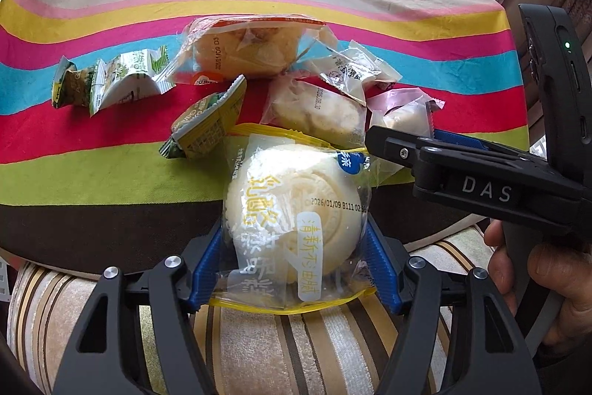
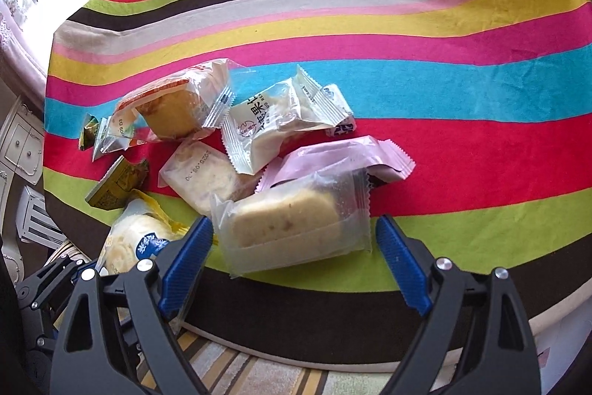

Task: Organize snacks
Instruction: 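Grasp the round bun bag with the left gripper while the right grasps a square cake packet, then carry the bun bag with the left gripper to the box while the right carries the cake packet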

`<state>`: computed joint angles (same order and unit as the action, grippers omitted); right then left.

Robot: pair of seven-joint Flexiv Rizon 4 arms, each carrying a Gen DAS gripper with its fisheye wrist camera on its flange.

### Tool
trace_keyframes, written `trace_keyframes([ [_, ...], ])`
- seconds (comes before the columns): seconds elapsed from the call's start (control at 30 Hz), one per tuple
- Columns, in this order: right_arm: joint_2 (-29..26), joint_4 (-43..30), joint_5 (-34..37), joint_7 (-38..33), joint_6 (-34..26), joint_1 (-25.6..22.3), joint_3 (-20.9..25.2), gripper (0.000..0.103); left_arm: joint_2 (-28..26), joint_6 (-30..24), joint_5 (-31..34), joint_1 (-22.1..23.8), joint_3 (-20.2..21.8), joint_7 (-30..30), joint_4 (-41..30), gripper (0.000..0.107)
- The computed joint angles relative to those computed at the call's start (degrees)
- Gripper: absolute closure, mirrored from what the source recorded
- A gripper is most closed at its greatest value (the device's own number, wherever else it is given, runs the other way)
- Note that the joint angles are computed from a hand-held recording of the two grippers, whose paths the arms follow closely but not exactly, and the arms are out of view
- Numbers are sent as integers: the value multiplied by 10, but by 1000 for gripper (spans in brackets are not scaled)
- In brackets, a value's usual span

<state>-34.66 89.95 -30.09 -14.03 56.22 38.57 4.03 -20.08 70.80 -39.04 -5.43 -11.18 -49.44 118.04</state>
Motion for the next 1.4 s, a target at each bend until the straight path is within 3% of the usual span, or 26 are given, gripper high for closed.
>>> trace_keyframes([
  [0.07, 5, 11, -4, 3, 9, 0, -3, 18, 0, 2, 1, -1, 0, -1, 0, 42],
  [0.2, 10, 20, -15, 12, 14, 5, -6, 37, 3, 6, -2, -1, -3, -1, 4, 44],
  [0.3, 14, 26, -20, 21, 19, 6, -6, 39, 5, 9, -4, -2, -2, -4, 6, 45],
  [0.9, 93, 151, -121, 185, 111, 13, -30, 41, 45, 41, -5, -21, -2, -4, 33, 47],
  [1.13, 146, 227, -229, 308, 163, 1, -44, 41, 60, 46, 11, -42, 1, -7, 41, 47],
  [1.4, 218, 320, -346, 450, 171, -47, -22, 41, 69, 41, 43, -72, -2, -18, 40, 47],
])
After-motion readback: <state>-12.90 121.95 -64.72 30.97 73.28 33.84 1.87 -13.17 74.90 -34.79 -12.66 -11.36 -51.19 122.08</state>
